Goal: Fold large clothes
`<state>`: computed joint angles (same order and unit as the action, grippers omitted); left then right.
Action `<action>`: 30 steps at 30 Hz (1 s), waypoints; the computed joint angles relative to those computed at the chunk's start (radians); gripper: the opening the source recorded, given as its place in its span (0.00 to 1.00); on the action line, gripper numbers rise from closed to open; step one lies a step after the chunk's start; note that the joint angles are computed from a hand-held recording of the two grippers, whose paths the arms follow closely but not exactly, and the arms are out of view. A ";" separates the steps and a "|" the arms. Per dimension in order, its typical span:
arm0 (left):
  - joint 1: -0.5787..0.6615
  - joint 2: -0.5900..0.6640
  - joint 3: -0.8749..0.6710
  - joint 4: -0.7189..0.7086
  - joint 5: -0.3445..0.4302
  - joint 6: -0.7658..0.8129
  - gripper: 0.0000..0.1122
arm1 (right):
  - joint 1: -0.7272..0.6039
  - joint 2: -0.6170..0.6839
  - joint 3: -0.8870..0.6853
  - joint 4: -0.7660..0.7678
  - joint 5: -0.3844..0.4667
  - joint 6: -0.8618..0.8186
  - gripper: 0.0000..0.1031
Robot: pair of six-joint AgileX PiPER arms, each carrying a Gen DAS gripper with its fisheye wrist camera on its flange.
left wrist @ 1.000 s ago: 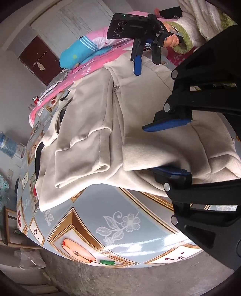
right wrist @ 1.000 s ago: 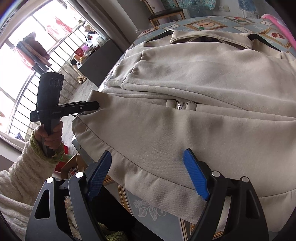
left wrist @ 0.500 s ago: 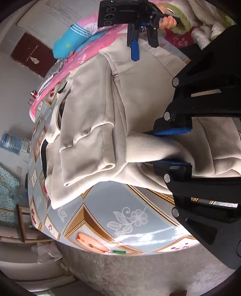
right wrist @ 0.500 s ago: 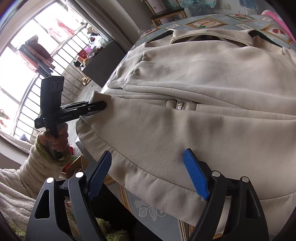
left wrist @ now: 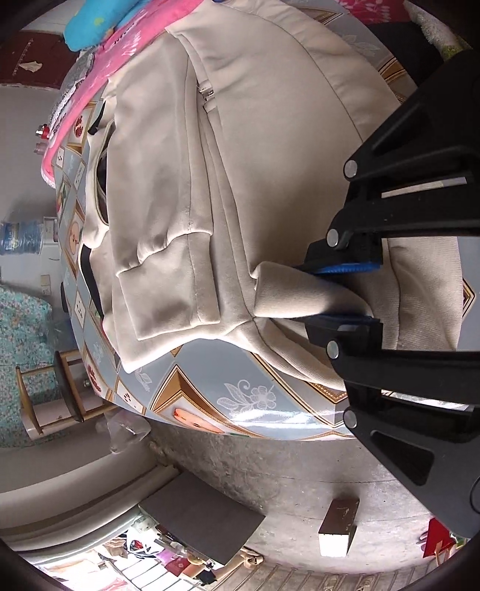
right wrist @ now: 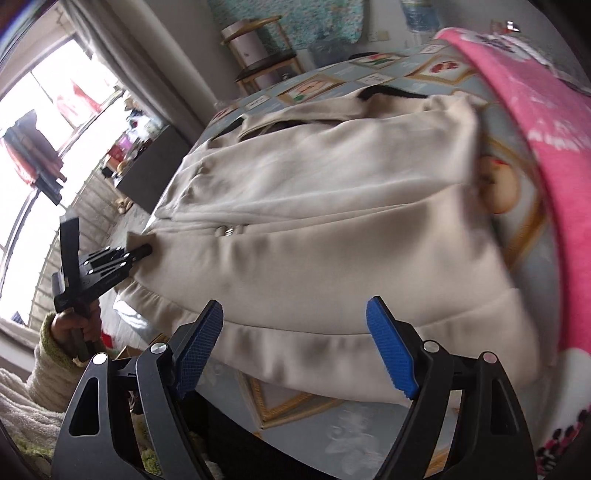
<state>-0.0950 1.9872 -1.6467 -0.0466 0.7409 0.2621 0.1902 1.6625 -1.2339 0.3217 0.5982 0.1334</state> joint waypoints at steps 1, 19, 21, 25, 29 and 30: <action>-0.002 -0.002 0.001 0.008 0.002 -0.016 0.14 | -0.040 -0.014 0.005 0.007 0.003 -0.008 0.76; -0.039 0.018 -0.028 0.106 0.024 -0.164 0.15 | -0.411 0.296 -0.225 0.603 0.286 -0.451 0.54; -0.042 0.021 -0.033 0.111 0.027 -0.168 0.15 | -0.425 0.298 -0.222 0.626 0.321 -0.471 0.54; -0.047 0.024 -0.037 0.122 0.030 -0.173 0.15 | -0.436 0.318 -0.235 0.637 0.372 -0.487 0.54; -0.048 0.026 -0.039 0.125 0.033 -0.175 0.15 | -0.428 0.362 -0.292 0.640 0.381 -0.474 0.54; -0.048 0.027 -0.040 0.124 0.034 -0.175 0.15 | -0.427 0.378 -0.312 0.645 0.391 -0.471 0.54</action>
<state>-0.1425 2.0138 -1.6863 0.0774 0.7745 0.0869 -0.2364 2.0401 -1.5464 0.9670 0.9891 -0.3378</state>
